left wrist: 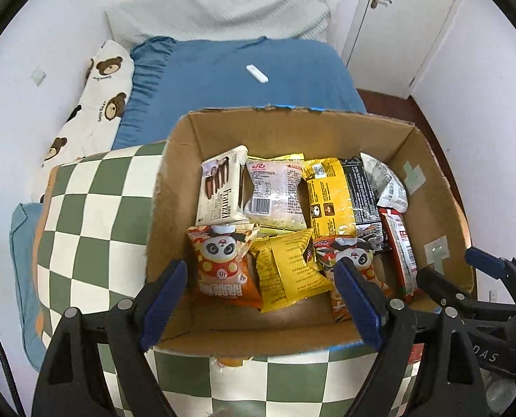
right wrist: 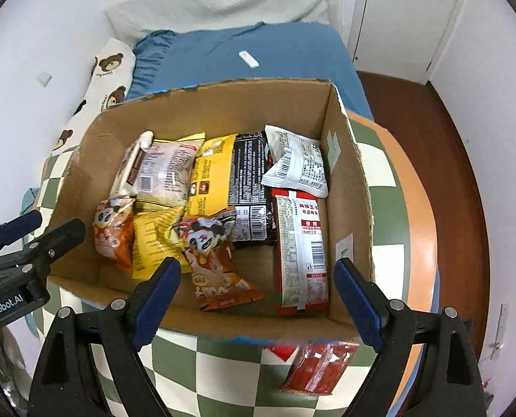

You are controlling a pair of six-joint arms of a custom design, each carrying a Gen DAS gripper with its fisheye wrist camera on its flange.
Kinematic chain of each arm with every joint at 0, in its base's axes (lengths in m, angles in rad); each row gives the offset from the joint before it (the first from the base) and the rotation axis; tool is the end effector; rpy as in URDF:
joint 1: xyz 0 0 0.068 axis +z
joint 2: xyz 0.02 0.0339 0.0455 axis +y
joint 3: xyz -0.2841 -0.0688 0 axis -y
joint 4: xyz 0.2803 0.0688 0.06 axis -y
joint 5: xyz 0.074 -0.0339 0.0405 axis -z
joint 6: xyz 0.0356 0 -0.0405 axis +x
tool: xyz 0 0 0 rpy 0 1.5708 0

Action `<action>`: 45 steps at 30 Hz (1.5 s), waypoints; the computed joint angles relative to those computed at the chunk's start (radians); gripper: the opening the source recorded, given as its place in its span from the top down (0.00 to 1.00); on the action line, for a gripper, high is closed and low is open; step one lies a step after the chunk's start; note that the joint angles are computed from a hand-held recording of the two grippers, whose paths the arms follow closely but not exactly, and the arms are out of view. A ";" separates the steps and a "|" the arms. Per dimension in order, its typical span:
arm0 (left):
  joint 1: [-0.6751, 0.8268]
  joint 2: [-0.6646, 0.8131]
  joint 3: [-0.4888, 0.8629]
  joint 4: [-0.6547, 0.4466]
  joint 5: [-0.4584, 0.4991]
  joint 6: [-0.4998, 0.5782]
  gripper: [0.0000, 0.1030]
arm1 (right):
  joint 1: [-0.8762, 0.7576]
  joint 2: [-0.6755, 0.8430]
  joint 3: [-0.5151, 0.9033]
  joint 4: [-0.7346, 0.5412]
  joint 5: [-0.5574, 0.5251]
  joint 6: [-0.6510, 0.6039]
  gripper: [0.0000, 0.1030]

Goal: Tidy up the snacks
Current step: 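Grasp the green watermelon candy bag with the left tool while the right tool grasps the brown pack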

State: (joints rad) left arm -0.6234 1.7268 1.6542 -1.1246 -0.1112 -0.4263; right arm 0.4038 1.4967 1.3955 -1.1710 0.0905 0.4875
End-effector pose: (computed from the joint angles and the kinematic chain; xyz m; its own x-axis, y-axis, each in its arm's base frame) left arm 0.3173 -0.2233 0.3318 -0.9146 0.1515 -0.3750 0.1858 0.9809 -0.0568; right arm 0.2919 0.1212 0.3236 -0.9483 0.1021 -0.3004 0.0876 0.9943 0.0615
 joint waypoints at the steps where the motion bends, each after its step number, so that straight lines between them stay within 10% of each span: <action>1: -0.003 -0.018 -0.012 0.005 -0.005 -0.002 0.16 | 0.010 -0.019 -0.008 0.000 0.008 0.009 0.11; 25: -0.251 -0.484 -0.262 -0.088 -0.155 -0.179 0.16 | 0.524 -0.385 0.034 -0.256 0.322 0.420 0.11; 32: -0.402 -0.565 -0.638 -0.129 0.013 -0.272 0.16 | 0.713 -0.587 -0.324 -0.191 0.179 0.711 0.32; 40: -0.547 -0.332 -0.967 0.162 0.437 -0.237 0.16 | 0.826 -0.810 -0.623 -0.179 0.089 1.015 0.32; 45: -0.513 -0.274 -0.998 0.247 0.402 -0.268 0.52 | 0.577 -0.848 -0.653 -0.180 0.056 0.814 0.32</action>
State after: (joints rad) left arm -1.1368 1.4525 0.6561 -0.8777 0.2904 -0.6948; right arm 0.9809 0.6483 0.7429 -1.3508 0.1463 1.3019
